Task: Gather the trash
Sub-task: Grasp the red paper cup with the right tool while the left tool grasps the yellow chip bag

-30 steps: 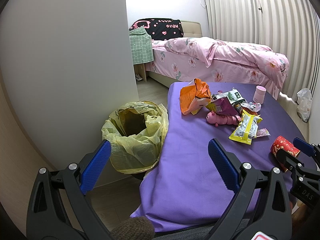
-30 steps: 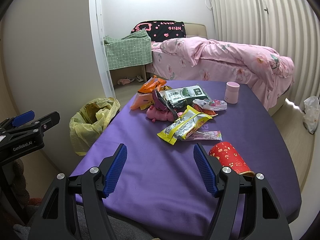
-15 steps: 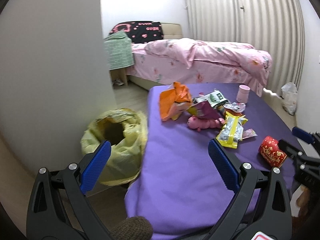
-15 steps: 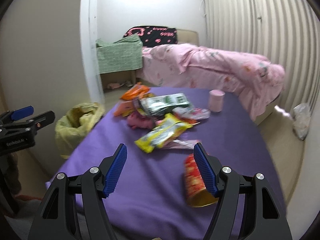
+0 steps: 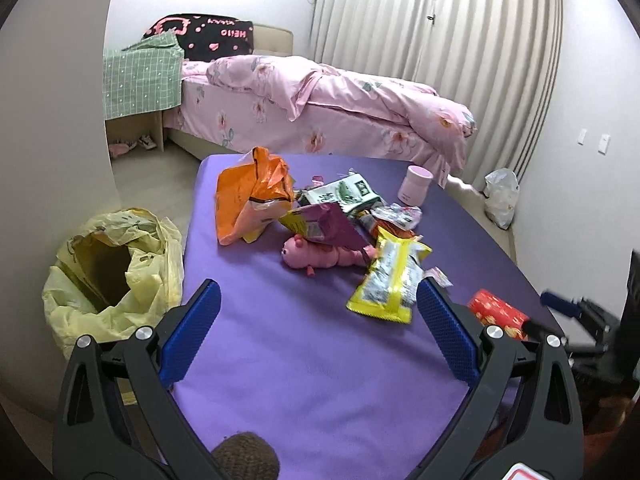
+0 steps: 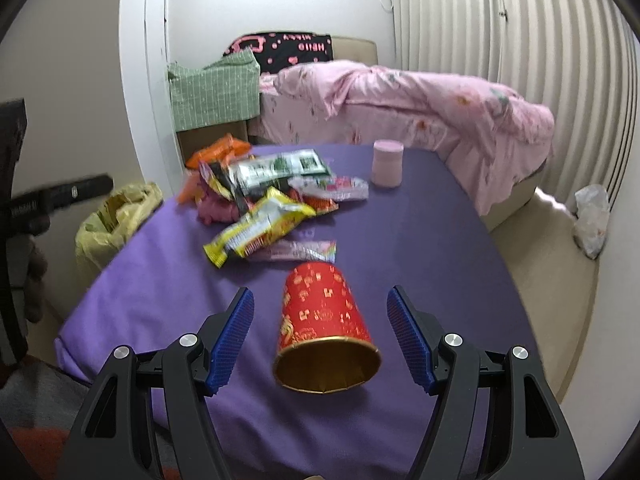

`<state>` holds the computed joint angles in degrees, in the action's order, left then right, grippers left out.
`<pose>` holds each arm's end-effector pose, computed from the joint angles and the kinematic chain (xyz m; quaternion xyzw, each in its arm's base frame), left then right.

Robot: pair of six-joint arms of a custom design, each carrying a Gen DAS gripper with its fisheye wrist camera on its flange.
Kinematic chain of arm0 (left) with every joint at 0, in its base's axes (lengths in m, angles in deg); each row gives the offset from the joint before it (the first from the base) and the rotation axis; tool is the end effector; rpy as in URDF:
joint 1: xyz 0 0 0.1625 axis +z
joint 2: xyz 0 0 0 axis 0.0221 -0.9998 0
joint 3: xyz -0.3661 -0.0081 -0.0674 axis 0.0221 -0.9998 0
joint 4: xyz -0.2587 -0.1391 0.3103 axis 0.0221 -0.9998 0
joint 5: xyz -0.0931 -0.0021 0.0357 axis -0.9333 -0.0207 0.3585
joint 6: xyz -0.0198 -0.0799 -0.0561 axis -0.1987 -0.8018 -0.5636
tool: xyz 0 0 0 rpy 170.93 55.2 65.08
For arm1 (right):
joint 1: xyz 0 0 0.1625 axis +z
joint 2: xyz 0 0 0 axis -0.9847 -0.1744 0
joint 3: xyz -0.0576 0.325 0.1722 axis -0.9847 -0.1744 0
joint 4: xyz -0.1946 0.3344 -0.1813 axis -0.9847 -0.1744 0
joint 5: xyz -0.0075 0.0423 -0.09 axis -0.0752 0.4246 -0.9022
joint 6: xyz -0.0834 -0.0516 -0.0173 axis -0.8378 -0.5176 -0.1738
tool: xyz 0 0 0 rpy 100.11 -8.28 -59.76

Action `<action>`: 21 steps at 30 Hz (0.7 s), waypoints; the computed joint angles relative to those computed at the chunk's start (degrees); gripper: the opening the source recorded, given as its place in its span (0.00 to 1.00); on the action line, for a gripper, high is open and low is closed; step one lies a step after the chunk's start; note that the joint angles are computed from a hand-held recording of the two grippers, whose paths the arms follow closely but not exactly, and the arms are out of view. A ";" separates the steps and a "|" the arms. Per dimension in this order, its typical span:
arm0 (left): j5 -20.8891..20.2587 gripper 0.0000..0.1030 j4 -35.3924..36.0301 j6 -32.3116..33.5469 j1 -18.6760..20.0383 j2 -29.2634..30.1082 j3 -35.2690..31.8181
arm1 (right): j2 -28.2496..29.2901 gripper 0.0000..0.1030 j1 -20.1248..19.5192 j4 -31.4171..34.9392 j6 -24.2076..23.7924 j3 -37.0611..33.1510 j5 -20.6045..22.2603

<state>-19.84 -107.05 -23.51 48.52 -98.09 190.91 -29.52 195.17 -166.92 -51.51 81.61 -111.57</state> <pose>-0.1420 -0.4587 0.2472 0.2982 0.8680 -0.3532 0.1812 0.2269 -0.3353 0.1092 0.1657 -0.8347 0.4097 0.3287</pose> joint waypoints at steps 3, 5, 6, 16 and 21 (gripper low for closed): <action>-1.35 0.91 1.00 0.49 2.09 2.57 -2.32 | 1.93 0.63 -1.73 0.61 -1.85 -0.97 -0.11; -3.00 0.91 3.99 -0.19 3.55 3.61 -3.88 | 3.01 0.63 -2.92 1.73 -2.25 -1.59 -0.36; -3.90 0.91 5.91 -0.64 4.34 4.28 -4.80 | 2.78 0.63 -3.52 2.36 -2.06 -1.37 0.05; -9.88 0.81 13.20 -0.91 6.97 12.24 -10.89 | -1.96 0.52 -8.66 3.42 3.30 -0.32 9.39; -13.68 0.76 13.15 0.94 7.51 15.76 -13.95 | -4.09 0.46 -9.25 4.67 4.81 -2.13 9.08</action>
<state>-33.52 -93.91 -22.57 56.03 -82.32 176.96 -33.61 185.92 -162.25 -46.70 79.48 -102.48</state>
